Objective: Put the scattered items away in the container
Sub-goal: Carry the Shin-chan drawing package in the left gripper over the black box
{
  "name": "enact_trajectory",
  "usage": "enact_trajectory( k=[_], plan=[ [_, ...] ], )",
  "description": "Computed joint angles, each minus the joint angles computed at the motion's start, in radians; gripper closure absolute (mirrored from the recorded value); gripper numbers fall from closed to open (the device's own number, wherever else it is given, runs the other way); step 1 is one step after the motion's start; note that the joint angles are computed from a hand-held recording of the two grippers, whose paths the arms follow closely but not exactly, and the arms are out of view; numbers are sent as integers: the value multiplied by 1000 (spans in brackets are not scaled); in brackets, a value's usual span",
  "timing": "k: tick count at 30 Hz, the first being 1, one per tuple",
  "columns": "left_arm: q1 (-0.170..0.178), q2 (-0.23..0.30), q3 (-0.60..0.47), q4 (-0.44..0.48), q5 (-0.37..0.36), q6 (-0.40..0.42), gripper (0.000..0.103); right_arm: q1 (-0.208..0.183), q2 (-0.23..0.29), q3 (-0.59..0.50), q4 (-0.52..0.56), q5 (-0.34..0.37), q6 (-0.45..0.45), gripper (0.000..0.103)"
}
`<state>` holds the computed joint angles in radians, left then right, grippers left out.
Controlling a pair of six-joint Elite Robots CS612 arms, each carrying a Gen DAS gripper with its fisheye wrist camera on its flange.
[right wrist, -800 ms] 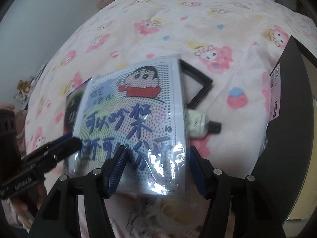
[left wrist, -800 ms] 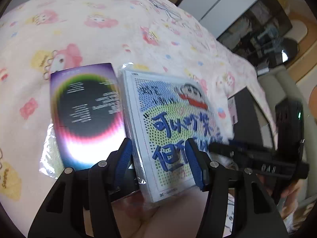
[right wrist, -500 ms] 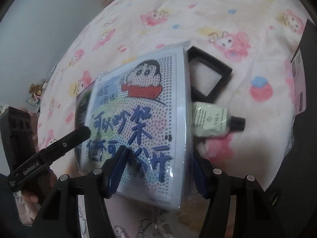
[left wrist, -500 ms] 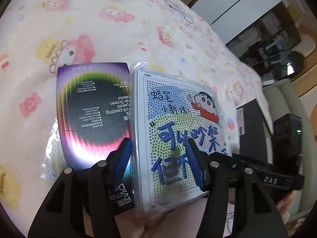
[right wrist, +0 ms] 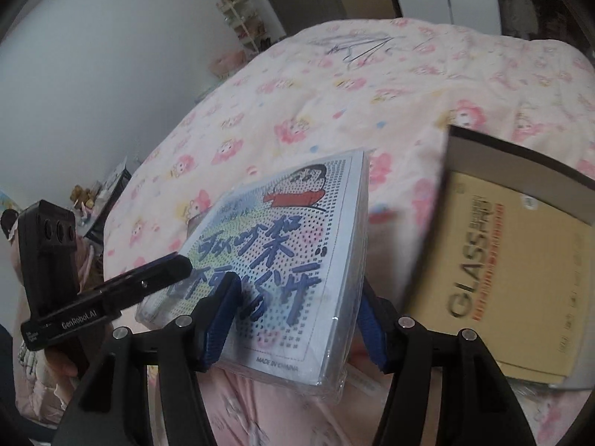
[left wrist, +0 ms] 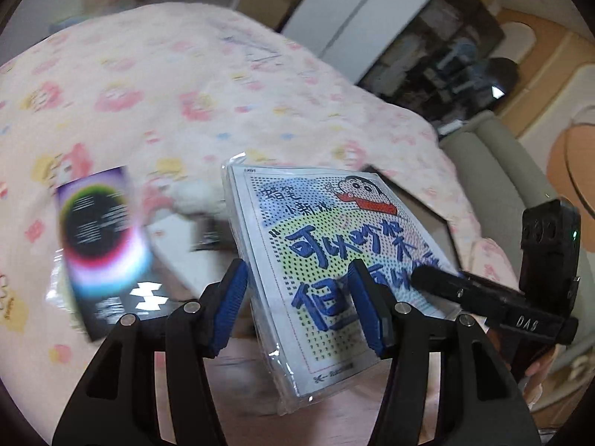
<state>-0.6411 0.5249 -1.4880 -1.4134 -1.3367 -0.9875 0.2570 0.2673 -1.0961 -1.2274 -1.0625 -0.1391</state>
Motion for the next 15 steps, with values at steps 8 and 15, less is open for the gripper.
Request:
enact_trajectory(
  k=[8,15],
  plan=[
    [-8,-122,304,-233,-142,121,47,-97,36,-131,-9,-54,23,46],
    [1,-270,677,-299,-250,182,46,-155,32,-31,-16,-120,95,46]
  ],
)
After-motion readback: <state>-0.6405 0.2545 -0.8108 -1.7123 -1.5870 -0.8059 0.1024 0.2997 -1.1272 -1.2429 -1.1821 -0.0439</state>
